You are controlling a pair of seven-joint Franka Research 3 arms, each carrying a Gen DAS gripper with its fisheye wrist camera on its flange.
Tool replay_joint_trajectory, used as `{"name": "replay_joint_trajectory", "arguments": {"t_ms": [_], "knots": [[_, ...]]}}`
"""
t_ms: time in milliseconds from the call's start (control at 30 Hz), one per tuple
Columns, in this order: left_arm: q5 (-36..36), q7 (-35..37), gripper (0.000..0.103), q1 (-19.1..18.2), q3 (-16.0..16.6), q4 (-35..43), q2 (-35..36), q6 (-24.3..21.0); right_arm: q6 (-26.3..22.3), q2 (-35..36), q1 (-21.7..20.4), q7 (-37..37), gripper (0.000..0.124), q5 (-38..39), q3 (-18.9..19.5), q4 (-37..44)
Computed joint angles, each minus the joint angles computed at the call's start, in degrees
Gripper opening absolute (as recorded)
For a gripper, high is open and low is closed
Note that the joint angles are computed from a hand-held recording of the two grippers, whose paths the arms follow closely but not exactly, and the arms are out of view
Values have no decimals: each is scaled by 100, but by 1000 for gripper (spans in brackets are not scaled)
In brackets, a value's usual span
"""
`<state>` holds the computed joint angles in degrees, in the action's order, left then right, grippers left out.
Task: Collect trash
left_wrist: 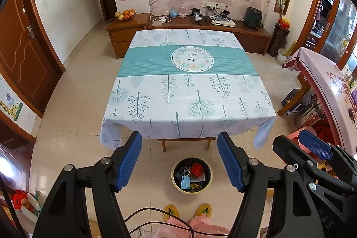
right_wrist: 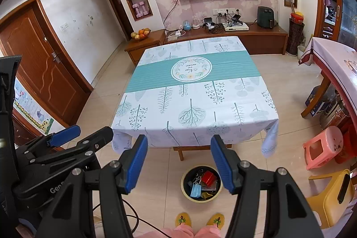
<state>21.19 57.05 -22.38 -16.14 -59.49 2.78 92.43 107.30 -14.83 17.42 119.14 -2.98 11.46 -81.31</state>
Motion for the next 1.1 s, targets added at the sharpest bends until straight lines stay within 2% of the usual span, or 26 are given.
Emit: {"name": "replay_joint_trajectory", "arguments": {"t_ms": [1100], "knots": [[331, -198, 69, -293, 49, 513, 359, -240, 27, 247, -1, -233, 59, 25, -129, 264]]}}
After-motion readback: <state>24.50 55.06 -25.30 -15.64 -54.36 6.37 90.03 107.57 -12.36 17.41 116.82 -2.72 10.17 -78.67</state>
